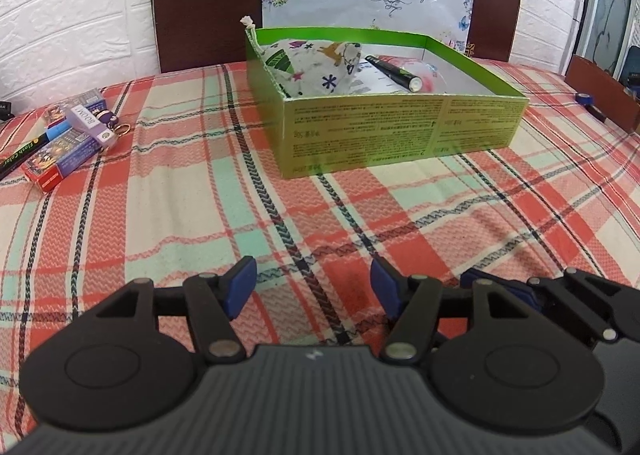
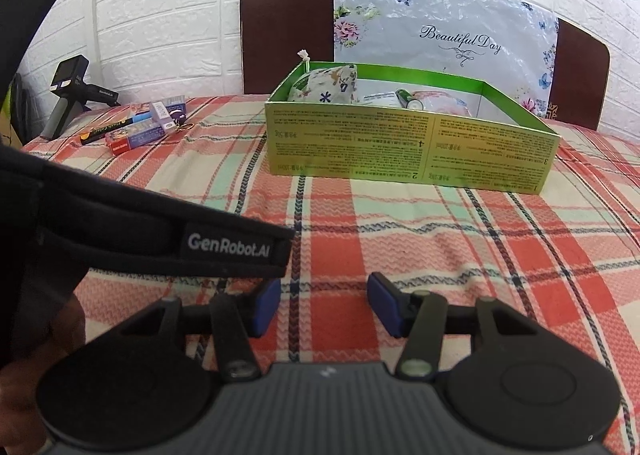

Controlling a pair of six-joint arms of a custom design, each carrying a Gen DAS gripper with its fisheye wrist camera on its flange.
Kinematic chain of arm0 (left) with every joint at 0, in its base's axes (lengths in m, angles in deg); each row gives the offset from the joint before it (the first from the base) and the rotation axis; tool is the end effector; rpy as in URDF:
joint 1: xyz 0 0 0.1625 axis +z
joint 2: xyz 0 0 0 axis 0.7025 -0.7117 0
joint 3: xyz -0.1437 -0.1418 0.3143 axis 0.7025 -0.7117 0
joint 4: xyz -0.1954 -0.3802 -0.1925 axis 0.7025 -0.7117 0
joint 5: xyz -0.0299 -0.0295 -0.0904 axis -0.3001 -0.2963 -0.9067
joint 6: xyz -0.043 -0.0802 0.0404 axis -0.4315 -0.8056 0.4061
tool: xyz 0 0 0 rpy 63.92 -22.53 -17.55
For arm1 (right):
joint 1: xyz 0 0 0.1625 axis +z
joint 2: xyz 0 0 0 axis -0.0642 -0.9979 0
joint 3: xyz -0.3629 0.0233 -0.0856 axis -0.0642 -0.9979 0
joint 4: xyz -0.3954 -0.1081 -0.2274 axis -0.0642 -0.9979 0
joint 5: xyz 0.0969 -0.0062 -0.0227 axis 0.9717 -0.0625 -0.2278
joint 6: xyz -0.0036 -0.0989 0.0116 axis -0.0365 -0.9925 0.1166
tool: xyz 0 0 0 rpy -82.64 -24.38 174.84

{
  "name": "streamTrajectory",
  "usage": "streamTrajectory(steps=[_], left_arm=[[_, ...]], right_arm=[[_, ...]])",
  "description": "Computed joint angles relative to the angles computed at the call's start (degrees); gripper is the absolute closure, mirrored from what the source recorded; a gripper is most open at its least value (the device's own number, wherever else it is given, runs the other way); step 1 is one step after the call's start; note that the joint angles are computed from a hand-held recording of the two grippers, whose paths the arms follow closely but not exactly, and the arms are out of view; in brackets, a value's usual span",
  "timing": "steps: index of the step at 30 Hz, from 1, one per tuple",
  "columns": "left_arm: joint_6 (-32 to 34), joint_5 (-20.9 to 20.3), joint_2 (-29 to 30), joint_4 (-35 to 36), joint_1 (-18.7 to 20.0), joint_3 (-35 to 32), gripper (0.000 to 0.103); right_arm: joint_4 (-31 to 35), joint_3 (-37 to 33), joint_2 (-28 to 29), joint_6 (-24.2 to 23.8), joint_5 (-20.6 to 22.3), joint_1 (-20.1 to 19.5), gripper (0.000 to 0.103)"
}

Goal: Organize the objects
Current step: 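Pull the open left gripper back from the box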

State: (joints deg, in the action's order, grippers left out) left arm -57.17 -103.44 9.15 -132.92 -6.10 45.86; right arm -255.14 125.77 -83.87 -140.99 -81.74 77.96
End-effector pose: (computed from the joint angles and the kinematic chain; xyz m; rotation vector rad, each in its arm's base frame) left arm -0.2011 -0.4417 -0.0275 0.3635 2.2105 -1.0125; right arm 0.0218 -0.4233 0.0903 1.0065 -2.3060 0.8574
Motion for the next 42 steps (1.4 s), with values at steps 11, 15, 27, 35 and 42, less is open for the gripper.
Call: streamTrajectory(steps=[11, 15, 27, 35, 42], left_arm=[[3.6, -1.48, -0.58, -4.76, 0.92, 0.72, 0.038], [2.88, -1.12, -0.81, -3.51, 1.4, 0.58, 0.038], [23.39, -5.92, -1.56, -18.91, 2.26, 1.09, 0.037], [16.08, -2.7, -3.8, -13.37, 3.68, 1.9, 0.037], [17.93, -2.98, -3.16, -14.8, 4.01, 1.4, 0.037]], right_arm=[[0.74, -0.21, 0.11, -0.81, 0.75, -0.18, 0.051], [0.25, -0.7, 0.55, -0.29, 1.04, -0.11, 0.051], [3.25, -1.79, 0.03, -0.78, 0.78, 0.02, 0.049], [4.19, -1.81, 0.11, -1.28, 0.41, 2.46, 0.049], [4.5, -2.08, 0.41, -0.19, -0.7, 2.58, 0.049]])
